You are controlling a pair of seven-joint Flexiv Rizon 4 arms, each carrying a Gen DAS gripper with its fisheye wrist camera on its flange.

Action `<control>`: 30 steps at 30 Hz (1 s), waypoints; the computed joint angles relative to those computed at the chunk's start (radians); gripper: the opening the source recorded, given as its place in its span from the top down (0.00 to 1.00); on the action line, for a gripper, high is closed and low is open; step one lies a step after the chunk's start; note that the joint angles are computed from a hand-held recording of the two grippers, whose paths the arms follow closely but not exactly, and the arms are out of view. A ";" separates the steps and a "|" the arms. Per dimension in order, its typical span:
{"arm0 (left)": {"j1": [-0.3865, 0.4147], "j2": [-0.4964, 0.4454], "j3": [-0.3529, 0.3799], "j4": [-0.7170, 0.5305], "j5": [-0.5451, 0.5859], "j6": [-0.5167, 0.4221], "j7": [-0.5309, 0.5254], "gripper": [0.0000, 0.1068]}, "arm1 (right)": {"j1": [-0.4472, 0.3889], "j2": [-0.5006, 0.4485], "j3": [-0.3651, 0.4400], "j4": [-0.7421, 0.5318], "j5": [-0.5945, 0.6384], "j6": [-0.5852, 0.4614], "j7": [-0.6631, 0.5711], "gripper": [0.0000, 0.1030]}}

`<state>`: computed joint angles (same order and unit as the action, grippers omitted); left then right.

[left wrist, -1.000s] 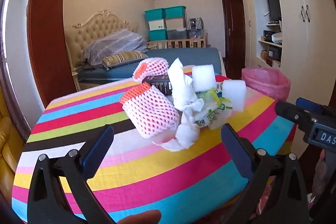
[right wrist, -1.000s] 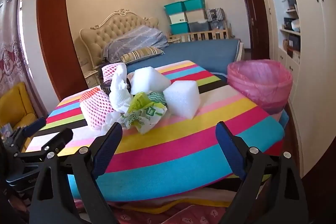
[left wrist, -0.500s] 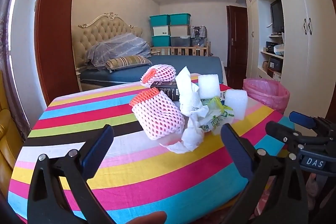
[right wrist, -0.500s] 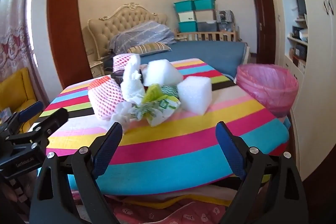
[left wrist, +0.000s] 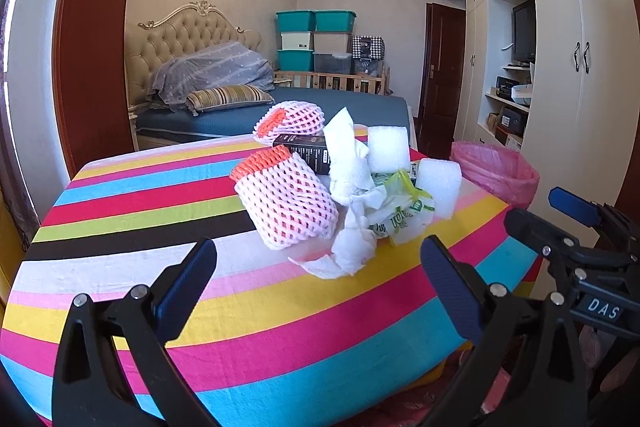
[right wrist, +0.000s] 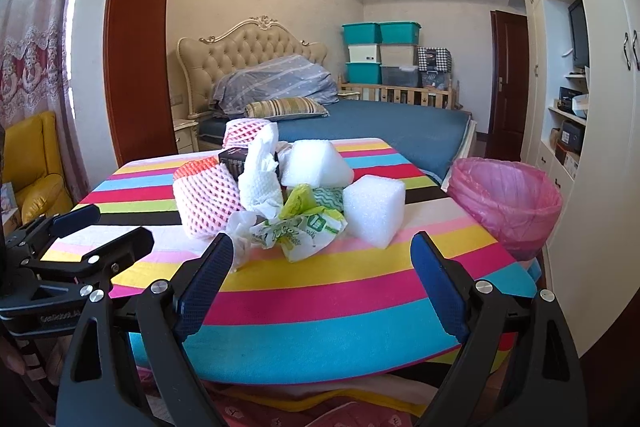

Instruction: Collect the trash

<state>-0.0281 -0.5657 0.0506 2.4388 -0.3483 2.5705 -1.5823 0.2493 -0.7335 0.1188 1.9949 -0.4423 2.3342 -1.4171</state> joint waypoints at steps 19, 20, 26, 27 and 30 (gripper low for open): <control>-0.003 0.001 -0.001 -0.002 0.006 -0.006 0.007 0.08 | 0.006 -0.017 -0.006 -0.058 -0.003 -0.045 0.016 0.17; -0.004 0.003 0.000 -0.005 0.002 -0.013 0.012 0.08 | 0.011 -0.019 -0.008 -0.064 0.005 -0.045 0.013 0.17; -0.013 0.011 0.002 -0.015 -0.025 -0.049 0.033 0.08 | -0.007 -0.036 0.007 -0.105 -0.023 -0.098 0.052 0.17; -0.013 0.012 0.002 -0.017 -0.028 -0.057 0.035 0.08 | -0.012 -0.038 0.011 -0.109 -0.030 -0.106 0.059 0.17; -0.011 0.013 0.002 -0.024 -0.033 -0.079 0.035 0.08 | -0.015 -0.043 0.012 -0.116 -0.040 -0.123 0.068 0.17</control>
